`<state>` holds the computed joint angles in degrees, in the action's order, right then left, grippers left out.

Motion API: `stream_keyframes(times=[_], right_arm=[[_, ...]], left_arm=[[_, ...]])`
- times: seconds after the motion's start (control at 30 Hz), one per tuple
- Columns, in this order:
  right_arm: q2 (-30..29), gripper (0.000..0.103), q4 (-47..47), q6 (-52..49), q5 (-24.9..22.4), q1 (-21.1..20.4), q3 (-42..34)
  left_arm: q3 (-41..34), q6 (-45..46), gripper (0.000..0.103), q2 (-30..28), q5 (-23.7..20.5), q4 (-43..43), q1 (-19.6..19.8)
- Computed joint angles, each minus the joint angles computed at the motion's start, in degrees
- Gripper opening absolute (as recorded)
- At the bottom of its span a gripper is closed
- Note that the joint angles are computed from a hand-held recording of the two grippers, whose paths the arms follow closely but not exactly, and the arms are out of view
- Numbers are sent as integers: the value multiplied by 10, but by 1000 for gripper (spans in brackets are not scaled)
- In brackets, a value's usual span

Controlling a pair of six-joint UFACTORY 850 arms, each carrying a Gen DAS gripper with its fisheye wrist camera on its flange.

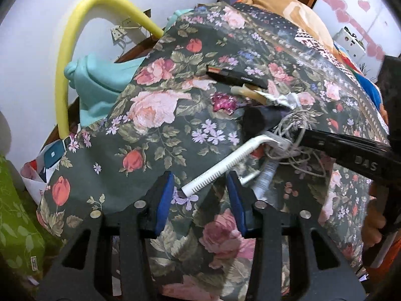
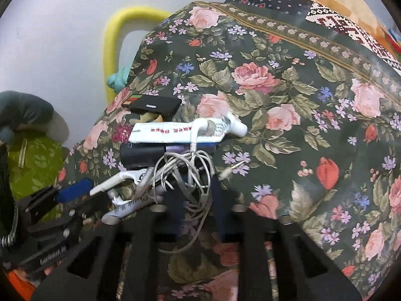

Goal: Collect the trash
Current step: 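Grasp the white earphones cable with the right tool, then grasp the black Sharpie marker with the left tool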

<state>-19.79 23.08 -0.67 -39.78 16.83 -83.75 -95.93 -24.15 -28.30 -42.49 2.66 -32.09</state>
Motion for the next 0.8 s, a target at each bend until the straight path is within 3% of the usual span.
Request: stream_keyframes(times=[0.13,0.3,0.67,0.8], right_arm=[[27,8,21,-30,4,-8,30],[60,7,4,-28,12,-12,61],[107,6,2,-2,32,-33,83],[119,6,-14,8,32,-36,92]], left_arm=[[13,5,18,7,13,9,-5],[22,3,13,16,15,22,-17],[59,-1,9,55,-18,3,-46],[24,0,22,38,-55,-12,-50]])
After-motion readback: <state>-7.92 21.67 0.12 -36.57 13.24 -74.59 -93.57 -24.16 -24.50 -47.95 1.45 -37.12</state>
